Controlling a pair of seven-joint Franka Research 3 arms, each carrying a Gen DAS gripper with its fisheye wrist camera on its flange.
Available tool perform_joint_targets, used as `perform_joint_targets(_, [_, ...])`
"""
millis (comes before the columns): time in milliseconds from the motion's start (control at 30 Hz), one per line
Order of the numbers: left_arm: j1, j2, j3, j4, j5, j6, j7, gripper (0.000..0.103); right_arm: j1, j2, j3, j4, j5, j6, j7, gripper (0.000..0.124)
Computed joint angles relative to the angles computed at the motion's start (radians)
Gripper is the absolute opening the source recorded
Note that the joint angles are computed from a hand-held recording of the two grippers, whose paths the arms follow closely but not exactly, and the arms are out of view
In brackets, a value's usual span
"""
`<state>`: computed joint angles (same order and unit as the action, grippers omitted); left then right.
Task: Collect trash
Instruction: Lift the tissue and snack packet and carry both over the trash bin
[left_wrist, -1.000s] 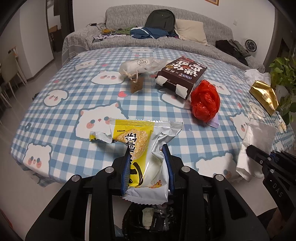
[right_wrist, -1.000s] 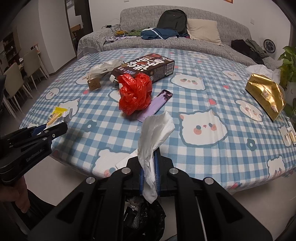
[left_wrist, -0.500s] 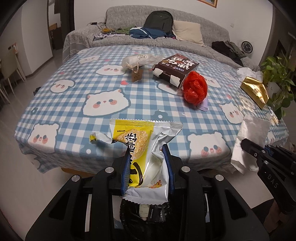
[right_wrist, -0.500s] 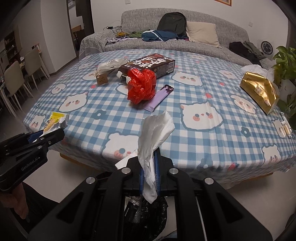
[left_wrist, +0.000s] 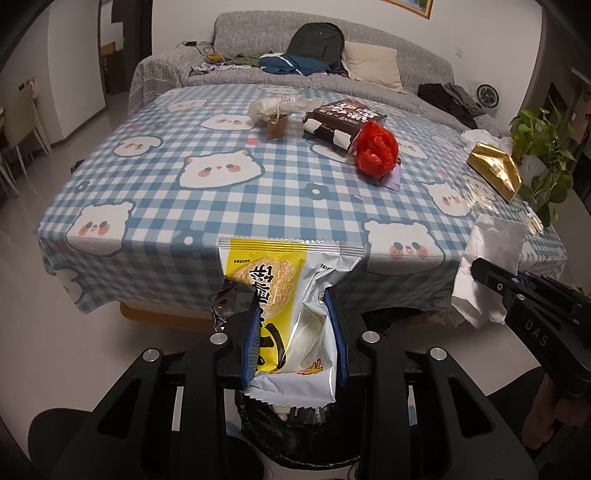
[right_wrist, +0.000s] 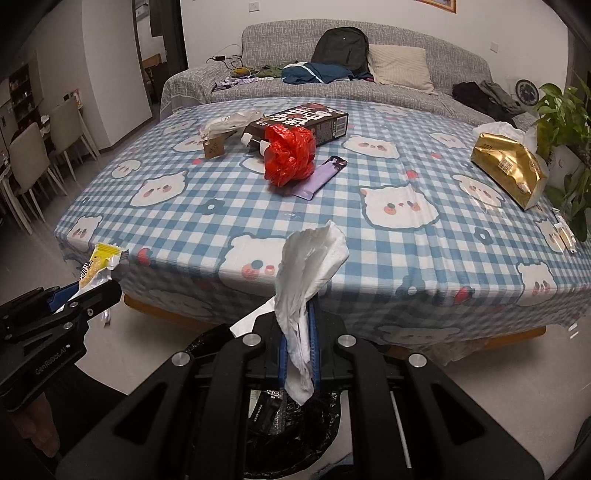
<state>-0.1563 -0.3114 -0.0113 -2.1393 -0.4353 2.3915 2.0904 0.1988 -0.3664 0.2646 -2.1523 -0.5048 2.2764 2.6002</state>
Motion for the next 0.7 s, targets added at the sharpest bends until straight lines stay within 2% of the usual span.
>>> perform_joint_targets(400, [0.006,-0.060,0.022,-0.100,0.002,0.008,0.009,0.031,0.030,-0.020,0.031,-0.045,0.014,-0.002,0.034,0.009])
perform_joint_targets(700, [-0.006,-0.049,0.031,-0.142,-0.010,0.032,0.048,0.031,0.055,0.012,0.029,-0.061,0.034,-0.009,0.044,0.009])
